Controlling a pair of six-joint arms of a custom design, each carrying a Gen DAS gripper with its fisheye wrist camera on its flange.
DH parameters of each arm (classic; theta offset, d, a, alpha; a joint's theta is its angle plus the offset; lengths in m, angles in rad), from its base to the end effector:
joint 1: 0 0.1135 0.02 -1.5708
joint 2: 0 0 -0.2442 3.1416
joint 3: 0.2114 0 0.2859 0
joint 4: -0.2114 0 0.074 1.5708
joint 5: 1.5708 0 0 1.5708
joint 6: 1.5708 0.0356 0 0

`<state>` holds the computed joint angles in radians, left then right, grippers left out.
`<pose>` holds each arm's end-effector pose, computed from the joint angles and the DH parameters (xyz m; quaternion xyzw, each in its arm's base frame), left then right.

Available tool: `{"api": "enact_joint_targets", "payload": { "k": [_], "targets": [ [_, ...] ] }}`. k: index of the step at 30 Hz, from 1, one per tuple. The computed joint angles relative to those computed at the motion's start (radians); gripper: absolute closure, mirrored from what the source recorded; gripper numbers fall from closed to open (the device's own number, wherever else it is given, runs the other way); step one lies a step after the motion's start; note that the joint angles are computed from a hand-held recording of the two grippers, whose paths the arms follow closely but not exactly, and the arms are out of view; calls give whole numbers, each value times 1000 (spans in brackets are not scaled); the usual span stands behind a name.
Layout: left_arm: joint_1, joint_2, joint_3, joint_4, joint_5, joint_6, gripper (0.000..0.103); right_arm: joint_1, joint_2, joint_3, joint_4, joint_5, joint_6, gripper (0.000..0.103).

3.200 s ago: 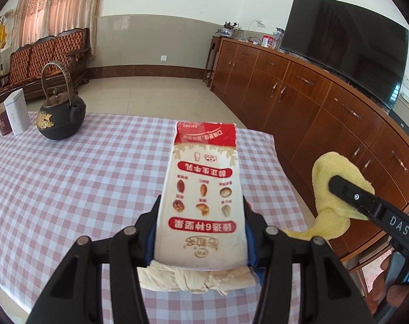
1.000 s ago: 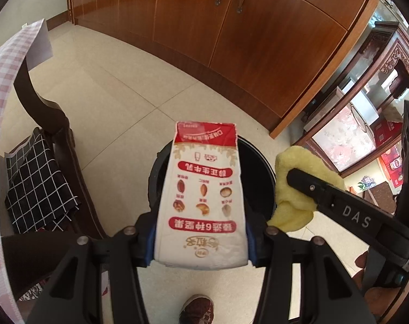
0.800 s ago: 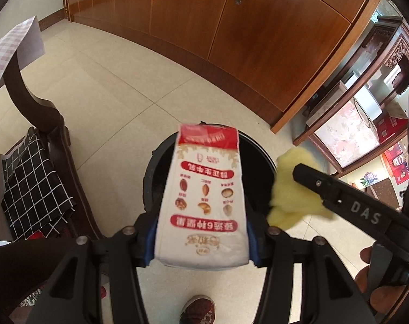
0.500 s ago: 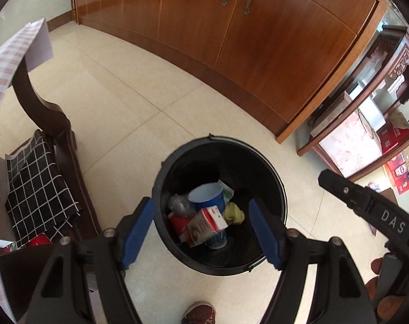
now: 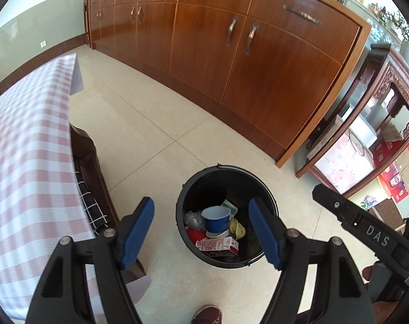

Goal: Collect trash
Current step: 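Move both tools back over the table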

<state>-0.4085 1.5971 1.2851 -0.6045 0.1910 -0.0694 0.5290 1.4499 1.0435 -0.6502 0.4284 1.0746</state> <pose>0.3435 -0.1560 0.2425 0.1893 0.9240 -0.1634 0.2894 0.2866 0.1504 0.2079 0.3067 0.8955 0.0356 0.3205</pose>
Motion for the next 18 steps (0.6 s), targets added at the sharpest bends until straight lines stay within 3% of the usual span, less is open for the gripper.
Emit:
{"api": "enact_joint_targets", "payload": {
  "k": [8, 18],
  "targets": [
    [101, -177, -49, -42, 21, 18, 29, 128, 1, 115, -50, 77, 12, 41],
    [357, -298, -99, -74, 79, 94, 29, 268, 217, 406, -23, 105, -93, 40]
  ]
}}
